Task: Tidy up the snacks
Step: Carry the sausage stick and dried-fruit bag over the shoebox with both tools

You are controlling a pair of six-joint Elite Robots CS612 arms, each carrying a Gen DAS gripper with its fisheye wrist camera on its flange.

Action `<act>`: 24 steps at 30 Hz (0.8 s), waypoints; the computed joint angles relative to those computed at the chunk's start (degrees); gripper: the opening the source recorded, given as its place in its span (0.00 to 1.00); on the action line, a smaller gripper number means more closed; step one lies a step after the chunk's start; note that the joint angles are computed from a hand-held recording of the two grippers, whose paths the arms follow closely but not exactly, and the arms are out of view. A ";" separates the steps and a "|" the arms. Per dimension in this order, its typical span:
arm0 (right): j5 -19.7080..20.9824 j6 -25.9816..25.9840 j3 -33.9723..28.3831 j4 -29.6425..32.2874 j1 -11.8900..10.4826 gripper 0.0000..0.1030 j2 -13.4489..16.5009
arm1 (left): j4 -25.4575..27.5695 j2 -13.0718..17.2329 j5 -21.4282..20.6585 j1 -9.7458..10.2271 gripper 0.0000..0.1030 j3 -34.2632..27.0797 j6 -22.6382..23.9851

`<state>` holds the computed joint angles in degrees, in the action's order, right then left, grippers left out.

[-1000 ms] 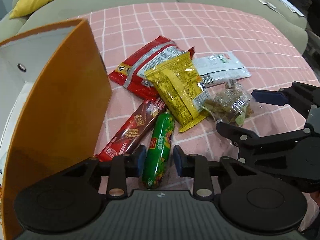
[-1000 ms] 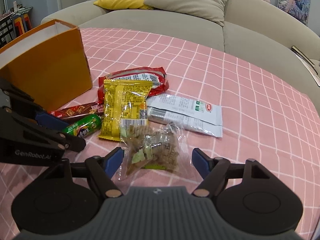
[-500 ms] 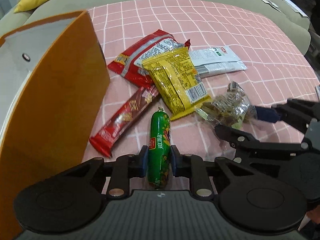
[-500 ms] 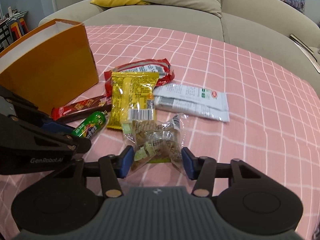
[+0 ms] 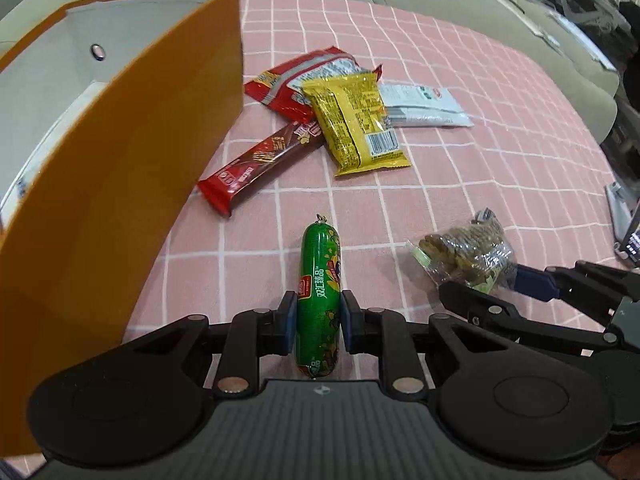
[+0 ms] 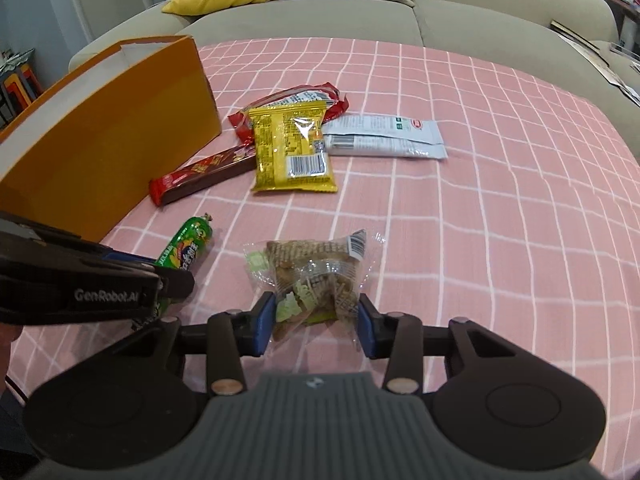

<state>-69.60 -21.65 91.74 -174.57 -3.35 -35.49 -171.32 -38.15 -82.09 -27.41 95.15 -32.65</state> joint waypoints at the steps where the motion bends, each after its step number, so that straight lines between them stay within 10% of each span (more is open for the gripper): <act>1: 0.16 0.11 0.53 -0.44 -0.05 0.38 -0.33 | -0.82 -0.33 0.11 -0.05 0.23 0.59 -0.25; 24: 6.80 -2.42 6.47 -7.68 0.78 0.37 -5.27 | -17.28 -7.42 6.49 -0.98 0.23 11.38 -1.64</act>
